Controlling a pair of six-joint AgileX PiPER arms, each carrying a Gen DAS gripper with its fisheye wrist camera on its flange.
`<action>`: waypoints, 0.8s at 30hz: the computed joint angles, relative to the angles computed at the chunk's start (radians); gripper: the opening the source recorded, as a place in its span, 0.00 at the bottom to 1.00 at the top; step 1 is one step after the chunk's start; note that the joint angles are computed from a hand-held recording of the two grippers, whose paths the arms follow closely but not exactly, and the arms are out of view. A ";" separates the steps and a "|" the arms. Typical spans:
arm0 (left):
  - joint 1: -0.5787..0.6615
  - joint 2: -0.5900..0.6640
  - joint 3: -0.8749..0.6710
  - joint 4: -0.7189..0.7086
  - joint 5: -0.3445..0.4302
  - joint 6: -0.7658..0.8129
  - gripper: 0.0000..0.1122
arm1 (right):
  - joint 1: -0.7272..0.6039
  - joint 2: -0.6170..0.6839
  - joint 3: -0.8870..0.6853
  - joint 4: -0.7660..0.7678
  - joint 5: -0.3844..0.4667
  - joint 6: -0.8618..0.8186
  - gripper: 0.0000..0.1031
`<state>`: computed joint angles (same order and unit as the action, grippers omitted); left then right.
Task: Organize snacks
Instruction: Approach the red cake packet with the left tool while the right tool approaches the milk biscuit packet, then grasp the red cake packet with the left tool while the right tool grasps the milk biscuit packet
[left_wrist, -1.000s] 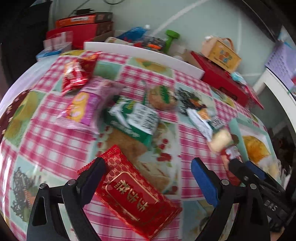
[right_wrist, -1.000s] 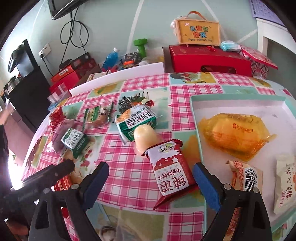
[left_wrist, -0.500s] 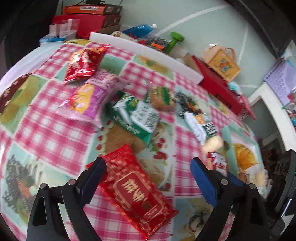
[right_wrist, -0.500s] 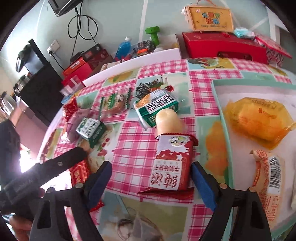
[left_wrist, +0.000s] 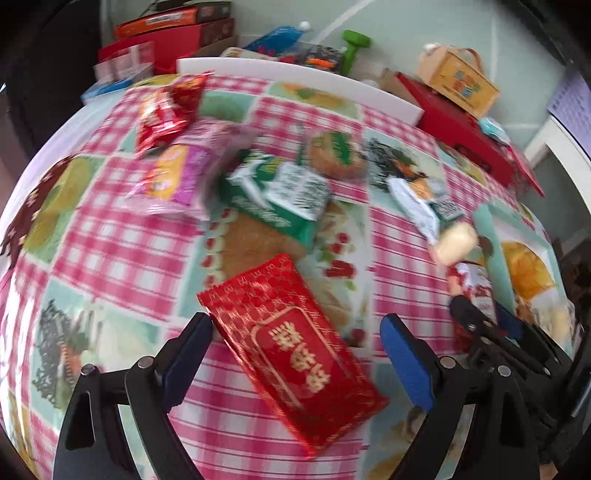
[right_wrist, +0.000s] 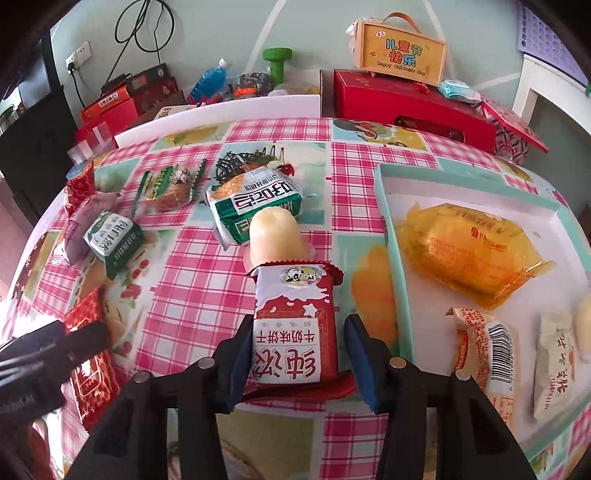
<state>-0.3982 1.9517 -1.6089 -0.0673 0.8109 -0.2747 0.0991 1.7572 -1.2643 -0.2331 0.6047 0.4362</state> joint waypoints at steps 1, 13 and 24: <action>-0.005 -0.001 0.002 -0.013 -0.007 0.017 0.82 | -0.002 0.002 -0.001 -0.001 0.000 -0.001 0.50; -0.120 0.045 -0.051 0.280 0.081 -0.110 0.76 | 0.000 -0.003 0.002 -0.045 0.011 0.045 0.42; -0.049 0.018 -0.019 0.261 0.019 -0.173 0.47 | 0.008 -0.002 0.001 -0.059 0.014 0.063 0.42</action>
<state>-0.4475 1.9693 -1.6278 0.1940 0.8304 -0.4482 0.1075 1.7551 -1.2630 -0.2924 0.6190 0.4997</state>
